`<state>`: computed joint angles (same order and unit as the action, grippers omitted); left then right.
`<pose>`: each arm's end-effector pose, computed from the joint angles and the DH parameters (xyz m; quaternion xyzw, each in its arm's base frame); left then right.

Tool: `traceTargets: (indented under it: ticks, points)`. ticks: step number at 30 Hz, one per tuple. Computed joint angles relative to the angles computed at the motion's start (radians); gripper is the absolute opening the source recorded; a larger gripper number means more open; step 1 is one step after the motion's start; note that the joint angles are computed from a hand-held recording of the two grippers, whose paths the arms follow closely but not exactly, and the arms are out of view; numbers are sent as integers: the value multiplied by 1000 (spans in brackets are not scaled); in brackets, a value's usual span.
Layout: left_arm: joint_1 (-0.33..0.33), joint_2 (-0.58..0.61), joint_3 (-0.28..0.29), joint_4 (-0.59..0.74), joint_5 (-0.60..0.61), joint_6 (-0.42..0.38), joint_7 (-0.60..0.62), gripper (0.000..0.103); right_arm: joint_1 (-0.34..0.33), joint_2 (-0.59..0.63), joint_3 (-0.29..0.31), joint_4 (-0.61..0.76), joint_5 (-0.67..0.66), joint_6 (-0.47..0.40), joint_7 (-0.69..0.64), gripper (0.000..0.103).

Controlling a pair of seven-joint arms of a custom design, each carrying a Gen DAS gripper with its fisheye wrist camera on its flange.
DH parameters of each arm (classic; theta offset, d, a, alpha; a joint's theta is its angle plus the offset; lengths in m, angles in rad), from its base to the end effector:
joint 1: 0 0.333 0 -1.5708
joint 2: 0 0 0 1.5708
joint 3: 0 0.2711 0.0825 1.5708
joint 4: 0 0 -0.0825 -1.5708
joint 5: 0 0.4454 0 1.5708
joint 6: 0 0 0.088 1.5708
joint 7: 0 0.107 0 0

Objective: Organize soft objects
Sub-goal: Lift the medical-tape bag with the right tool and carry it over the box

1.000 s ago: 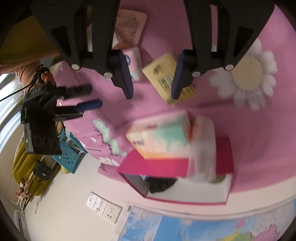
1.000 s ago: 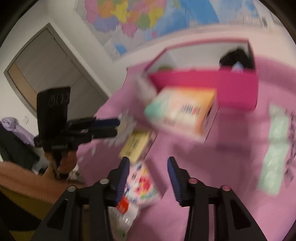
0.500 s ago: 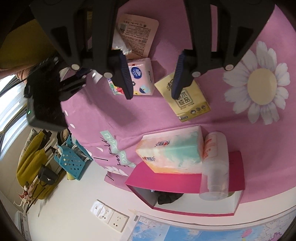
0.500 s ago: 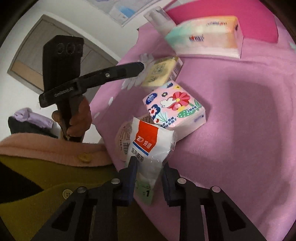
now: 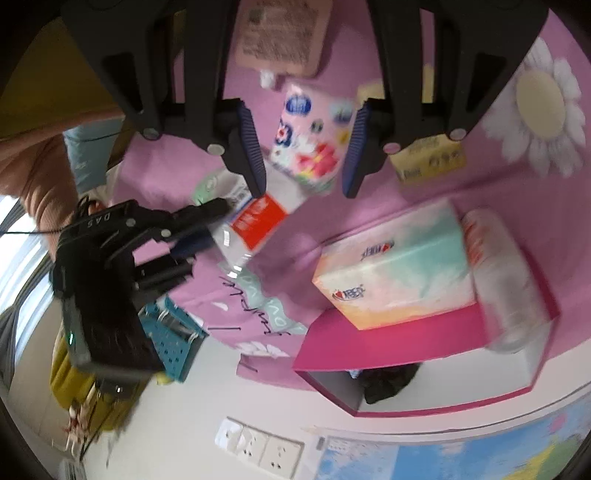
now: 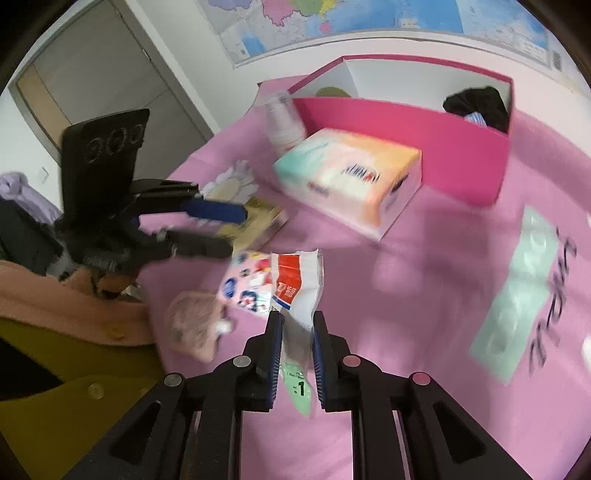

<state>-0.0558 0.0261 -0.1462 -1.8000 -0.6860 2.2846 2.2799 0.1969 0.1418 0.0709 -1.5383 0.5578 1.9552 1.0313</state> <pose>0.6525 -0.1479 0.5175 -0.4454 0.8162 -0.3665 0.0325 0.6535 0.2128 0.5546 -0.8570 0.4176 0.0594 0.2960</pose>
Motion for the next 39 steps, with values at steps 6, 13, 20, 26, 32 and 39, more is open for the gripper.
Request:
traceTargets:
  ticks: [6,13,20,26,32,39]
  points:
    - [-1,122,-20,127,111,-19,-75,50,25,156,8,185,-132,20,29,30]
    - [19,176,-42,181,148,-55,-74,50,12,13,2,-49,-113,241,211,49]
    - [39,231,-52,255,160,-141,-76,51,-7,-190,-34,-345,240,252,241,50]
    - [46,255,-60,291,161,-195,-74,51,28,-228,-56,-429,396,237,230,49]
    - [43,281,-64,323,174,-243,-100,37,37,-224,-55,-443,417,337,266,44]
    - [51,261,-80,299,109,-276,-63,24,48,-236,-51,-463,358,449,315,25]
